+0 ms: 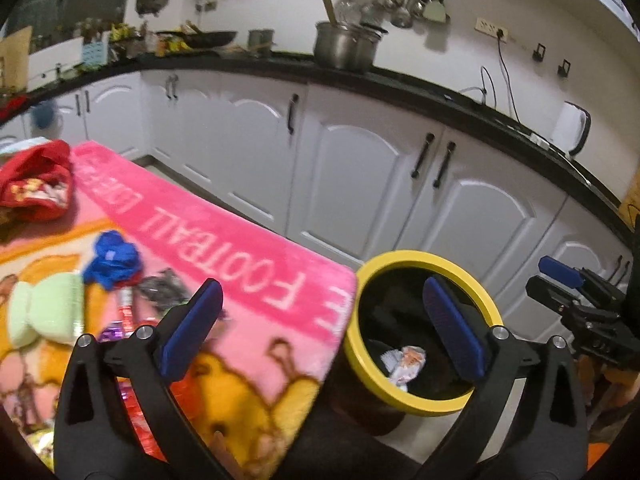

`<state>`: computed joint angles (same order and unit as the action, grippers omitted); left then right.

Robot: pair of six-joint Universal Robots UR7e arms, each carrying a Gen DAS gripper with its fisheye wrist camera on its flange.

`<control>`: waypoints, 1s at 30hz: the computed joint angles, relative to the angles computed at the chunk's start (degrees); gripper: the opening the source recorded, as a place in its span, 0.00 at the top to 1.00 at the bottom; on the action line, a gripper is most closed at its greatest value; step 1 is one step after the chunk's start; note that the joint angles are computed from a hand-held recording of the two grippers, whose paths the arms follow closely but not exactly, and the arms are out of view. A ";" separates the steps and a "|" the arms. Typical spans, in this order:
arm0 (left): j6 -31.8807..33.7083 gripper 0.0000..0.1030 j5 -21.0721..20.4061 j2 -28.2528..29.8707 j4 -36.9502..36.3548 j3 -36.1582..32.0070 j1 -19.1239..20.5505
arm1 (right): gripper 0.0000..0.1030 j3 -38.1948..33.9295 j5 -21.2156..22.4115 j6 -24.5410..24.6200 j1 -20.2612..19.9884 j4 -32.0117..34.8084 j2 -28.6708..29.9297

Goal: Collect trash
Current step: 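Move both tools back over the candy wrappers on the blanket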

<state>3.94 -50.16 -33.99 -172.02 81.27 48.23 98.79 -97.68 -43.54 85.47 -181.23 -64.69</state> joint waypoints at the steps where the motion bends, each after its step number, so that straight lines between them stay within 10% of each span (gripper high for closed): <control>1: 0.11 0.11 0.45 -0.77 -0.93 0.97 -0.13 | 0.32 -0.03 0.22 0.31 0.52 0.37 0.02; 30: -0.18 0.11 11.86 -16.43 -16.94 19.02 -0.81 | 0.30 -1.78 0.94 -2.62 11.13 5.65 6.29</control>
<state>3.76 -38.29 -50.42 -188.96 100.30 47.42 97.01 -96.74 -46.16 96.60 -175.58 -58.40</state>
